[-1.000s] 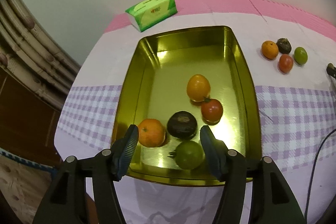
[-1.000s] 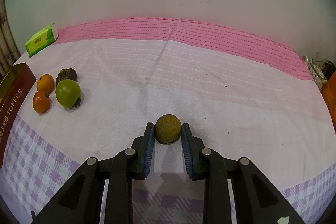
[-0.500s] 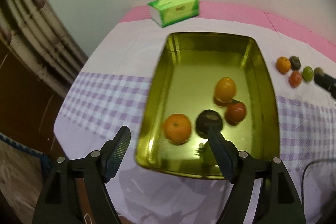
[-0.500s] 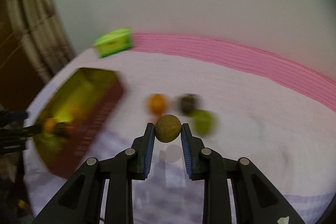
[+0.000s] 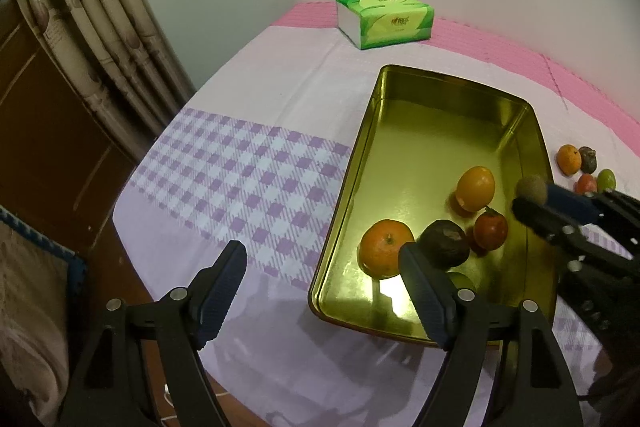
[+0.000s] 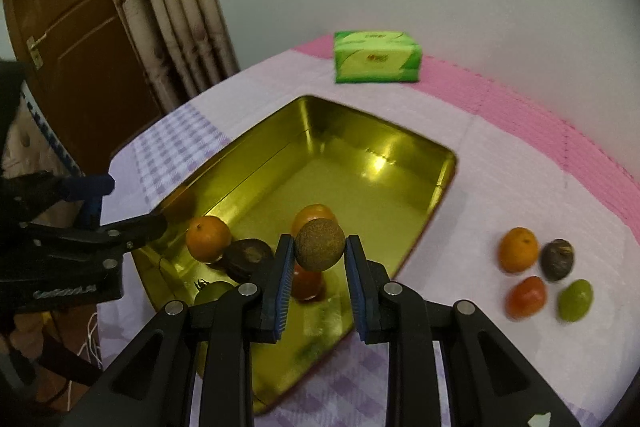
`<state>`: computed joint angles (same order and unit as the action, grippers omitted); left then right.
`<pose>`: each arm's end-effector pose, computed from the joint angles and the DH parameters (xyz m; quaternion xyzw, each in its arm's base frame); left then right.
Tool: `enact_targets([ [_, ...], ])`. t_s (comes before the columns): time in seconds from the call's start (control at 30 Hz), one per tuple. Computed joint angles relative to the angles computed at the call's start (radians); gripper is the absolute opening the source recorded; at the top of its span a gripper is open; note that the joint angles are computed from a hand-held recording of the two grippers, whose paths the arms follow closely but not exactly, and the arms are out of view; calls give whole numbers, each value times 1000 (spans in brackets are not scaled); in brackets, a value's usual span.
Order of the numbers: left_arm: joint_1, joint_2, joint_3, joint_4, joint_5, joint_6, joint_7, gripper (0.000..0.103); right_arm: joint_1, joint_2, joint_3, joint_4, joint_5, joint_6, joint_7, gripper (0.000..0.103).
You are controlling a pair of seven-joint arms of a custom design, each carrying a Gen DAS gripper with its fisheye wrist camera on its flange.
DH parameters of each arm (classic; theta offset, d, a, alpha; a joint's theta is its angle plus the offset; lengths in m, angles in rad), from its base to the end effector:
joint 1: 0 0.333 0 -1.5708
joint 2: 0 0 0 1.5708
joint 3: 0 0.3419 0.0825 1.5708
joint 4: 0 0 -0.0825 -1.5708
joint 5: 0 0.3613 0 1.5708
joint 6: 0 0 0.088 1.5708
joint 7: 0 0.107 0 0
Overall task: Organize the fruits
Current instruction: 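Lower the brown kiwi-like fruit into the tin tray and open the right gripper, then grasp the second green tomato on the cloth with the right gripper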
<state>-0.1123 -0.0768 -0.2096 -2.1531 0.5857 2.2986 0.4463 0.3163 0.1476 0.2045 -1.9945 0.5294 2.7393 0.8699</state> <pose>0.4996 -0.1566 0.4949 -0.8177 0.5114 -0.0887 0.2490 0.5419 0.2811 0.4908 -0.8696 0.3614 -0.1000 0.3211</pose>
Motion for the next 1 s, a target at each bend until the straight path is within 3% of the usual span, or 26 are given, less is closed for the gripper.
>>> enact_targets([
  [0.3,0,4,2,0,-15,0,4,79,6,37,8,19,-77,-10,68,24],
  [0.4,-1,5,3,-2,-19,5,9,79,-5,36,17,19,-54,-13,55,26],
  [0.5,-1,8,4,-1,-21,10,13,79,-16,28,27,15,-11,-2,25,35],
  [0.6,-2,11,6,-1,-27,12,19,79,-28,8,29,9,49,-6,-18,35],
  [0.73,-1,6,5,-6,-17,26,17,79,-35,-38,2,-27,114,49,-54,35],
  [0.83,-1,8,5,-6,-17,35,27,79,-42,-64,-44,-61,87,100,-18,35],
  [1.0,-5,20,7,3,-37,37,46,79,-82,-55,-127,-82,-120,133,183,35],
])
